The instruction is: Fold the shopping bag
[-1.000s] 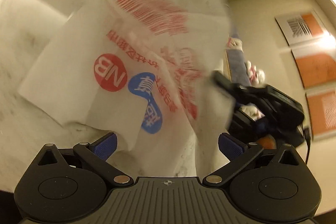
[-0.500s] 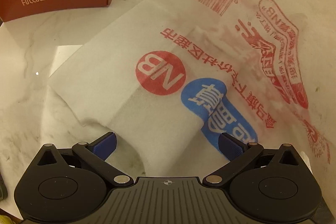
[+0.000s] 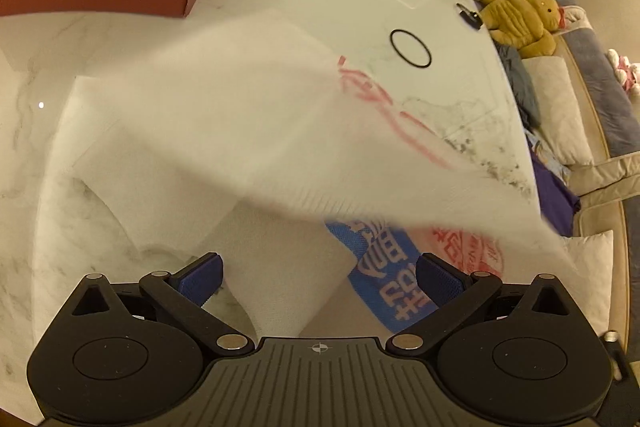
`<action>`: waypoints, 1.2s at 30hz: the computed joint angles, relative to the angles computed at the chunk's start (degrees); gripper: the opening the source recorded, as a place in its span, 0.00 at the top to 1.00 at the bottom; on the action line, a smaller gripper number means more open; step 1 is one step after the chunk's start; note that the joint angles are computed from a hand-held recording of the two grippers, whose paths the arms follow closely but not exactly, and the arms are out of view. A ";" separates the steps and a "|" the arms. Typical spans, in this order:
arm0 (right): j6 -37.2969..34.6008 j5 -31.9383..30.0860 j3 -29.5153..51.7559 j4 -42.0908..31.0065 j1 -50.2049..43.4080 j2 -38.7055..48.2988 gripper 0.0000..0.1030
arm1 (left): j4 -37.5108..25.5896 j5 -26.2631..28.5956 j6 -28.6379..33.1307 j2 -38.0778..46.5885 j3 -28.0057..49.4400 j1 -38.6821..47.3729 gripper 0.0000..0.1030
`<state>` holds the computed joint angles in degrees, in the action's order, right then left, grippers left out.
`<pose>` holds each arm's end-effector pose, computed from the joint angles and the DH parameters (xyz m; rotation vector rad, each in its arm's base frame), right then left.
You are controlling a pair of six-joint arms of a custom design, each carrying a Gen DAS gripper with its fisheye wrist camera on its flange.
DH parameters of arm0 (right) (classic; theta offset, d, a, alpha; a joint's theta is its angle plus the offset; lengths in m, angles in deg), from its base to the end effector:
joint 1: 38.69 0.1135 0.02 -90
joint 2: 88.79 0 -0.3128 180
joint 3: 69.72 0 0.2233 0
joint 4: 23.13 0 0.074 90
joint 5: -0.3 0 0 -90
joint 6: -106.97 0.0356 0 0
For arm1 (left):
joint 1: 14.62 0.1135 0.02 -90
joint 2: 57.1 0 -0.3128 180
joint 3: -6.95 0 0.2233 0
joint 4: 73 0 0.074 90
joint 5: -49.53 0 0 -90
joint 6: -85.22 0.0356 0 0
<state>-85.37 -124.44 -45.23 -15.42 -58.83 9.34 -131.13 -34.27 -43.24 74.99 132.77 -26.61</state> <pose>0.1659 -0.0392 0.1146 -1.7095 1.7146 -0.0879 0.4872 -0.1074 0.2226 -0.5978 2.6896 -0.4017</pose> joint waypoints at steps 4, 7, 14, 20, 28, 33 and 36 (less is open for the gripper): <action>23.97 6.91 8.25 -6.25 6.87 -1.63 0.98 | 2.68 0.69 -0.24 -1.32 -1.97 -0.05 0.00; 34.90 0.54 20.34 -24.67 4.11 -3.07 0.98 | 2.50 0.66 -0.01 -2.05 -1.85 -0.35 0.00; 61.99 -18.94 56.94 -73.44 -7.03 15.28 0.98 | -5.27 -8.14 9.87 1.86 6.25 -2.95 0.00; 95.04 -8.00 55.72 -50.50 -11.25 21.91 0.78 | -6.35 -11.54 14.37 3.95 6.66 -4.34 0.00; 67.27 1.63 21.21 10.43 -11.17 6.86 0.48 | -2.89 -7.35 12.46 2.29 4.54 -1.36 0.00; 20.47 -10.52 19.25 -13.64 -7.58 0.00 0.34 | -2.04 -7.23 11.92 1.73 5.31 0.16 0.00; 21.52 5.38 20.45 -16.22 4.37 5.73 0.76 | 2.28 -5.95 11.01 -1.00 1.21 0.71 0.00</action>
<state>-63.85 -119.07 -24.77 -31.64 -54.46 15.06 -128.84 -40.22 -32.23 73.99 133.98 -25.91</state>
